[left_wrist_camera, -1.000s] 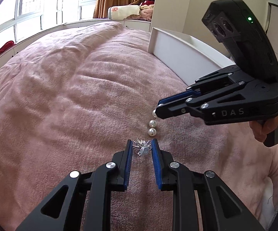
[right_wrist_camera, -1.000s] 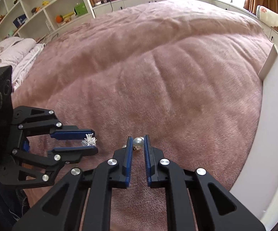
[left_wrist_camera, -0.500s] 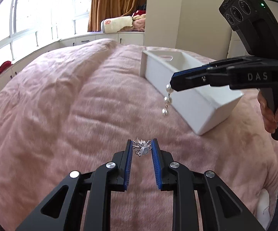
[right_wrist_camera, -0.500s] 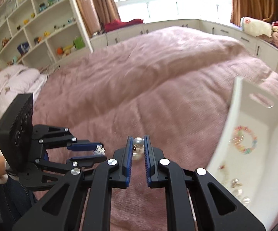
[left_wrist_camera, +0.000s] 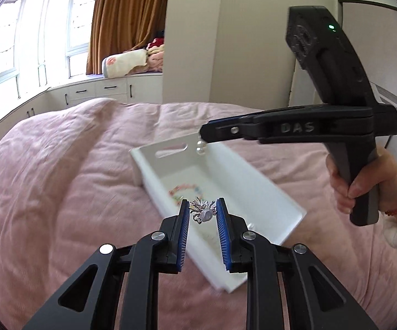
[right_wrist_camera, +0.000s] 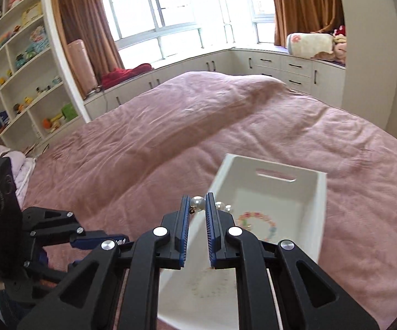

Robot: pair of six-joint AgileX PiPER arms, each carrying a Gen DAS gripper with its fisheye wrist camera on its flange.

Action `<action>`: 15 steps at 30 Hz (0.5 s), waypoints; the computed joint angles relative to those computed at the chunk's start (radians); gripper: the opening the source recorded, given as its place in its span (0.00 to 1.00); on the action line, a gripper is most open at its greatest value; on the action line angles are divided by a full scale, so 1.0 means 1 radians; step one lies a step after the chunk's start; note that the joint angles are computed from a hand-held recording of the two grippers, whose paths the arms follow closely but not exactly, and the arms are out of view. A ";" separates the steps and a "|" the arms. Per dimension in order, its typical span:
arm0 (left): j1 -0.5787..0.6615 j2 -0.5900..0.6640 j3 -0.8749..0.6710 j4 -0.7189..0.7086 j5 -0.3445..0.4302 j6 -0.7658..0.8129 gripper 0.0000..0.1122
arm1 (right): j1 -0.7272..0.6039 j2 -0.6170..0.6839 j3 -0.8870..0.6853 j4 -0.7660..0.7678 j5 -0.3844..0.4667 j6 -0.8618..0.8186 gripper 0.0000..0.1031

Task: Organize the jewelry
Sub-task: 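Lift both earrings and carry them over the white tray, then open both tools to drop the earrings into the tray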

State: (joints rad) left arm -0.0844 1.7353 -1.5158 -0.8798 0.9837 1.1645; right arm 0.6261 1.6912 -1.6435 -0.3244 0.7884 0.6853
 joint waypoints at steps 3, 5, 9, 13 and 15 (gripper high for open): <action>-0.097 0.050 -0.088 0.086 -0.019 -0.127 0.22 | -0.060 0.001 -0.003 0.046 0.014 -0.049 0.12; -0.154 0.101 -0.159 0.151 -0.018 -0.233 0.22 | -0.091 0.021 -0.021 0.065 0.037 -0.078 0.12; -0.245 0.193 -0.272 0.286 -0.002 -0.427 0.22 | -0.158 0.089 -0.062 0.121 0.068 -0.130 0.12; -0.298 0.319 -0.433 0.411 0.109 -0.658 0.22 | -0.183 0.170 -0.117 0.119 0.122 -0.144 0.12; -0.294 0.366 -0.479 0.412 0.169 -0.724 0.22 | -0.203 0.213 -0.139 0.133 0.146 -0.144 0.12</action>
